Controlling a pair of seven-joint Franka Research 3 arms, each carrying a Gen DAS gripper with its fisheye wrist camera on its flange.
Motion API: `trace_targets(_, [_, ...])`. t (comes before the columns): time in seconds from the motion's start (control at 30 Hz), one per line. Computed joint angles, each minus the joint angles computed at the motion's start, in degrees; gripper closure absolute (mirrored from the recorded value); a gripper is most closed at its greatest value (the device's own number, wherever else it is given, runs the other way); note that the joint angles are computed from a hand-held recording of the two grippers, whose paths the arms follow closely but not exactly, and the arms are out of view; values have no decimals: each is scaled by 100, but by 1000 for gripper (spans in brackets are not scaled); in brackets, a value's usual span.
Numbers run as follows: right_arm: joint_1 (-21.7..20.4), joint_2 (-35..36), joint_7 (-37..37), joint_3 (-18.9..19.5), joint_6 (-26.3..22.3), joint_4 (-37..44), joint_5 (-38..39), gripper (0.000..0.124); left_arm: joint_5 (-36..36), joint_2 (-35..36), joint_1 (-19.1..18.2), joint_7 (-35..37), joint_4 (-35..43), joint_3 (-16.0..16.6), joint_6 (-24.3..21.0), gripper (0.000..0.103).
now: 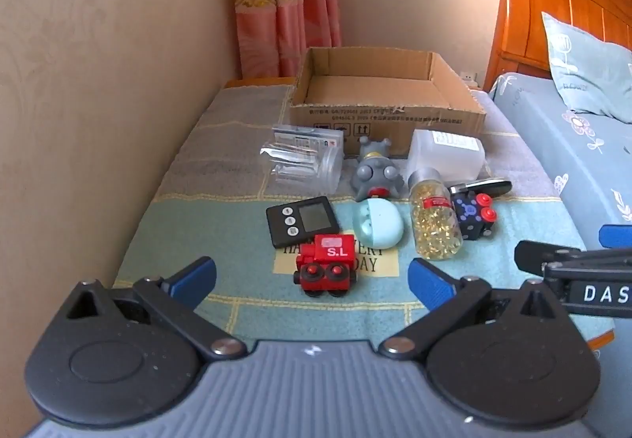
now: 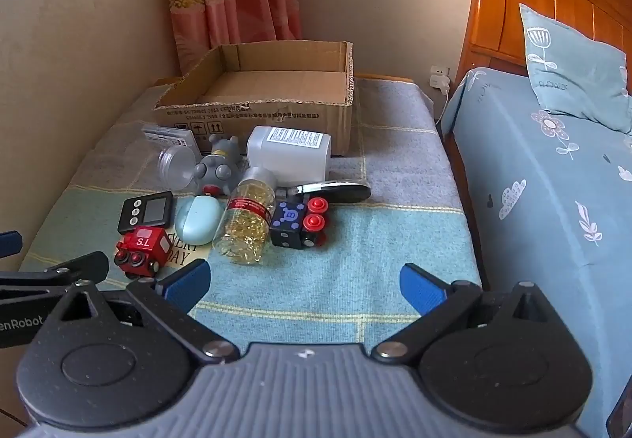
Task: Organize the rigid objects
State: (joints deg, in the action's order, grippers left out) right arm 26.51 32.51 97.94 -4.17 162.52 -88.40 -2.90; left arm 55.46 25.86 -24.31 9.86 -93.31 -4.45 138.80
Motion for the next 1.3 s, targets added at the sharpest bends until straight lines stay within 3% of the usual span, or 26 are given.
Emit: trace_targets(1.3, [-1, -154, -116, 22, 219, -223, 80, 21, 95, -108, 37, -70, -110, -21, 5, 1])
